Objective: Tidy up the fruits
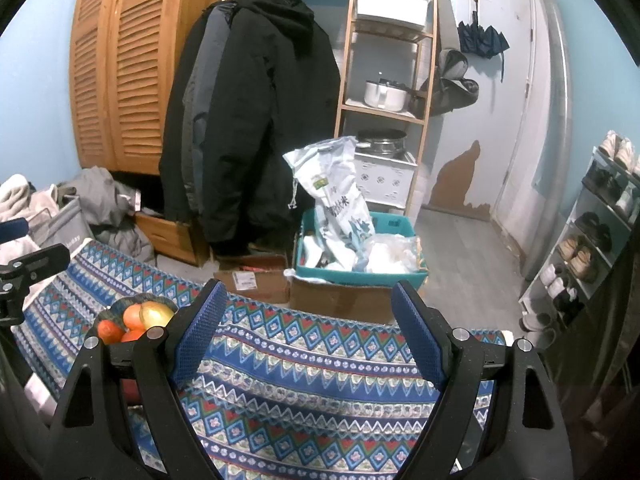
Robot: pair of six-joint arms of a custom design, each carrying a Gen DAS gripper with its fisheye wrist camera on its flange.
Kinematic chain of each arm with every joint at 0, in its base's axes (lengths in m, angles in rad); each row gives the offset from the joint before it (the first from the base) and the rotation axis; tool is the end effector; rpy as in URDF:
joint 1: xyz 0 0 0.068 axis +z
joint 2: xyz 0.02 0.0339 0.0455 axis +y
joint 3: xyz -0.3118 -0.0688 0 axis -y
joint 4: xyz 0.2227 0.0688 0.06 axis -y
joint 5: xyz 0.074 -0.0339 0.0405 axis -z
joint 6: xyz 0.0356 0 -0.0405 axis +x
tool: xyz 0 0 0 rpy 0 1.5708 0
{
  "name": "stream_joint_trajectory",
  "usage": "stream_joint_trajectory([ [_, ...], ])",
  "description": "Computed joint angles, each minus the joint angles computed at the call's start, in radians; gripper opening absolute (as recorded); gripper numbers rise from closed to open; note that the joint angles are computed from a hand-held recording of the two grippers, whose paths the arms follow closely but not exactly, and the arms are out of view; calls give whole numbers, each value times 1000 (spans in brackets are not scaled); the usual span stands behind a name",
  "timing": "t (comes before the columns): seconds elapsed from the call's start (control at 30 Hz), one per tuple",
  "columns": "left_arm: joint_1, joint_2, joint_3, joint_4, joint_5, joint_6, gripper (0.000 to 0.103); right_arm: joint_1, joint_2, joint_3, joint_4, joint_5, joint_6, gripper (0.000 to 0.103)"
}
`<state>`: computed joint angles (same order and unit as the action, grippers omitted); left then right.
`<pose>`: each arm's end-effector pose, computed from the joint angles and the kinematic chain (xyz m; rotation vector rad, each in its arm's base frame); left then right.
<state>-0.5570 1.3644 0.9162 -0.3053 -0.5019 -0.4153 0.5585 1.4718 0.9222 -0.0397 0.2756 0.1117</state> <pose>0.2294 -0.1227 0.3043 -0.0879 2.2128 0.0536 0.2599 0.1510 0.2984 -0.3181 2.1128 0.0954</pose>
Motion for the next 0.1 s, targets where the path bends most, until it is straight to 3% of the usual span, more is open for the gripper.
stream_joint_trajectory([
  [0.1,-2,6,6,-4,2,-3,102,-4,-2,-2,0,-4,-2,83],
])
